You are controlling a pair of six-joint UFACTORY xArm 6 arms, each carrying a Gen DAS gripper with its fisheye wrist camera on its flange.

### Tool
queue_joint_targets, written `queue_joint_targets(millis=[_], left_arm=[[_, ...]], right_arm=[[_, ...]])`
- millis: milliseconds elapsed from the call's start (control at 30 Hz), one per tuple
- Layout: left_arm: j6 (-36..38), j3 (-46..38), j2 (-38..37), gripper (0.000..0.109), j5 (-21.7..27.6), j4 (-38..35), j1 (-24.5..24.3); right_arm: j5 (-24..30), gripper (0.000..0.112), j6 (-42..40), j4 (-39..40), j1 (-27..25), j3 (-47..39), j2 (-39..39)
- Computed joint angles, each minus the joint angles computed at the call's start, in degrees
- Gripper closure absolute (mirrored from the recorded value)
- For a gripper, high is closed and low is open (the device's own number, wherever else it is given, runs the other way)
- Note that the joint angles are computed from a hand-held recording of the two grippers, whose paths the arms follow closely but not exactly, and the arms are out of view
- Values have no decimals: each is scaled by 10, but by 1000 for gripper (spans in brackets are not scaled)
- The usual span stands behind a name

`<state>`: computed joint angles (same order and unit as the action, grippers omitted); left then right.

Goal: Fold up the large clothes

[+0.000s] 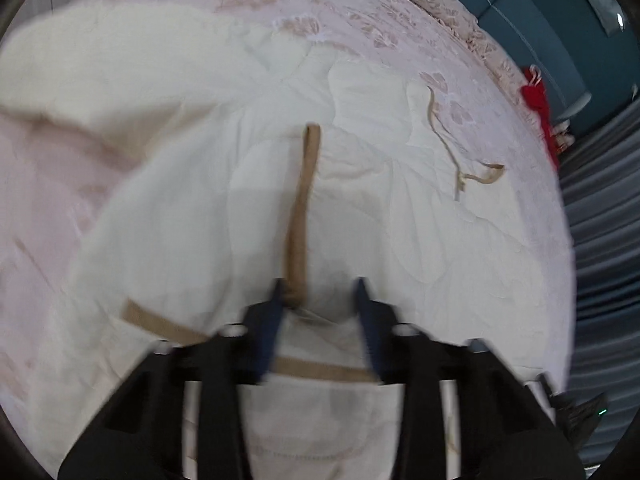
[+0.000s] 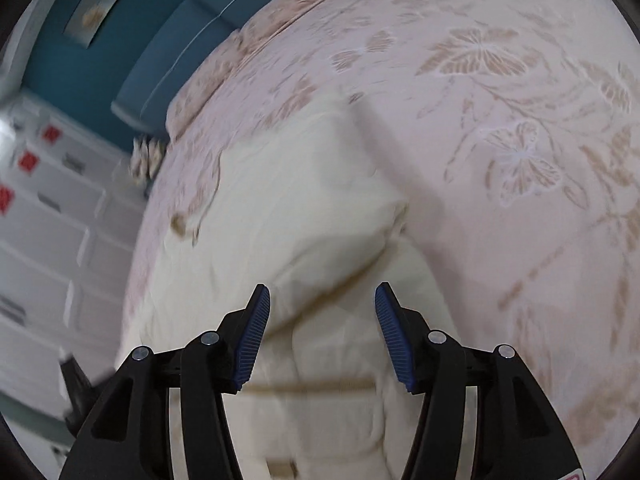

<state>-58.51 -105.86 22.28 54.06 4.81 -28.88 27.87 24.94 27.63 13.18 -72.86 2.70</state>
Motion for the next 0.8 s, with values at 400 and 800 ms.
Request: queue_joint_targets(millis=[400, 800], left_arm=[[-12, -58, -24, 102, 36, 255, -16], [9, -14, 28, 102, 82, 238, -35]], right_arm=[[-109, 105, -48, -45, 26, -86, 38], [51, 106, 79, -266, 21, -128, 120]])
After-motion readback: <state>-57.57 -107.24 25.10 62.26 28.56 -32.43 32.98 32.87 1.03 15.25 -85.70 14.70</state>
